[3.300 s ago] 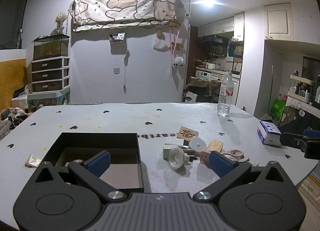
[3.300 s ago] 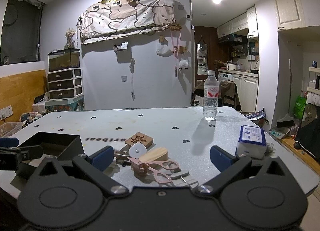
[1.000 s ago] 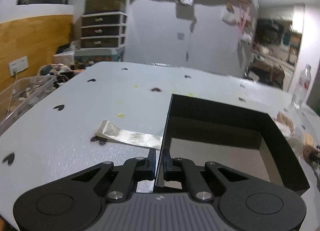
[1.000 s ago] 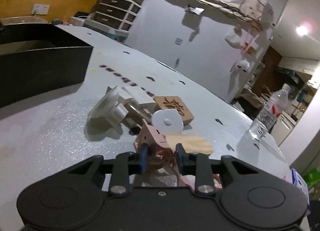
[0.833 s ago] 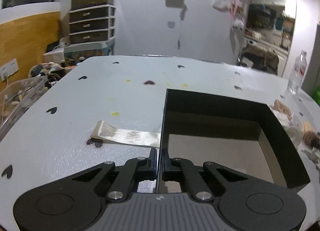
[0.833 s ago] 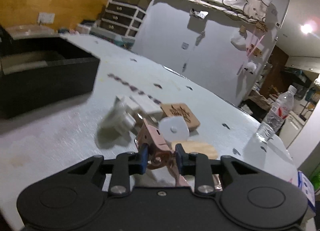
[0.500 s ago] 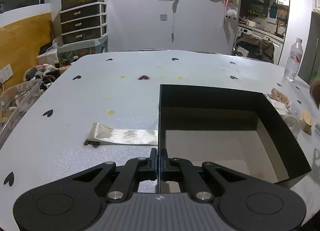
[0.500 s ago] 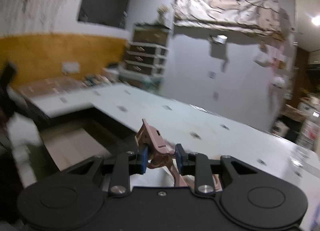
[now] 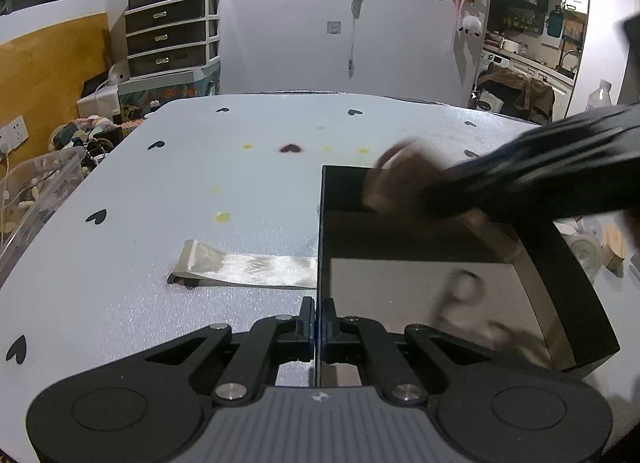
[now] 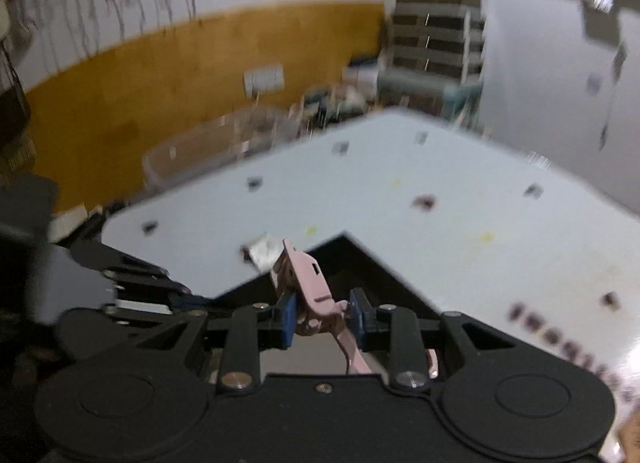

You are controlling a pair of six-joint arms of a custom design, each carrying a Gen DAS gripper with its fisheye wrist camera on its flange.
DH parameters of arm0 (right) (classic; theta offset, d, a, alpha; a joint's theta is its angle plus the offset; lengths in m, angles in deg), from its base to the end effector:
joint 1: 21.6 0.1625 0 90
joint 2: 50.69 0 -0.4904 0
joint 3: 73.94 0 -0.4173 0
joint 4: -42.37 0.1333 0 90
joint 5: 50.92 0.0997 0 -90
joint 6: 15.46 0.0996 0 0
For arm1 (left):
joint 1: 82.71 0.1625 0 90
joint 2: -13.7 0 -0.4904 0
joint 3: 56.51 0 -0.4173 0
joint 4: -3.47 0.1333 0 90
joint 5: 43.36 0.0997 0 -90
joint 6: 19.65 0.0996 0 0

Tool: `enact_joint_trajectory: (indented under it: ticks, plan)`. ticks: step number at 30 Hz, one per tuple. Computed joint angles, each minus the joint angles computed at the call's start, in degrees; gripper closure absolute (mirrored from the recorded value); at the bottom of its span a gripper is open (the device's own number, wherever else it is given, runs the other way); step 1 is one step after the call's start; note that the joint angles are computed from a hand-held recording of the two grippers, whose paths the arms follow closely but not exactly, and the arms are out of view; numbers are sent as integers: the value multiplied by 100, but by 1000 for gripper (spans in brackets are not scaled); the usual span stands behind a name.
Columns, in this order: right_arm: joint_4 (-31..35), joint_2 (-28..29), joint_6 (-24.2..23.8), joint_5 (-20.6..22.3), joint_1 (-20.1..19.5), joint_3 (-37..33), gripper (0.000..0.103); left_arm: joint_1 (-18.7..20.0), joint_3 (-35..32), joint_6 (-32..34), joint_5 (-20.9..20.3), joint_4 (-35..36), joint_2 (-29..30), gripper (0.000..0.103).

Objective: Organize rigid objects
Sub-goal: 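Carry the scissors into the black box and open the right gripper, then move the right gripper to the white round suction cup and grasp it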

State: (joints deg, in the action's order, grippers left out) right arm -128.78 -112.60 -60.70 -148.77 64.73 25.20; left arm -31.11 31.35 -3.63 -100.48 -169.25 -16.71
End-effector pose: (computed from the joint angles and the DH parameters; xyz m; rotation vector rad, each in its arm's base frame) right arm 0.0744 -0.7096 0.3407 0.8454 -2.4276 0.8702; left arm -0.3335 -0.7224 0.0259 1.0258 2.3675 -0.7136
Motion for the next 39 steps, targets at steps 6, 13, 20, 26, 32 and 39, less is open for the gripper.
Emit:
enact_joint_trajectory:
  ticks: [6, 13, 20, 26, 32, 39]
  plan:
    - [-251, 593, -472, -813, 111, -401, 87, -1, -69, -99, -6, 264, -27, 100]
    - [60, 669, -92, -698, 32, -578, 87, -33, -129, -167, 93, 424, -3, 101]
    - [72, 306, 68, -100, -21, -342, 52, -59, -130, -212, 178, 425, 18, 101]
    - [-516, -344, 133, 567, -213, 333, 19, -63, -118, -234, 196, 388, 24, 101]
    - [-1466, -860, 415, 575, -543, 957, 16, -56, -111, -275, 176, 379, 15, 101]
    - [-2571, -1099, 1118, -311, -893, 1486, 16, -49, -112, -339, 143, 351, 16, 101]
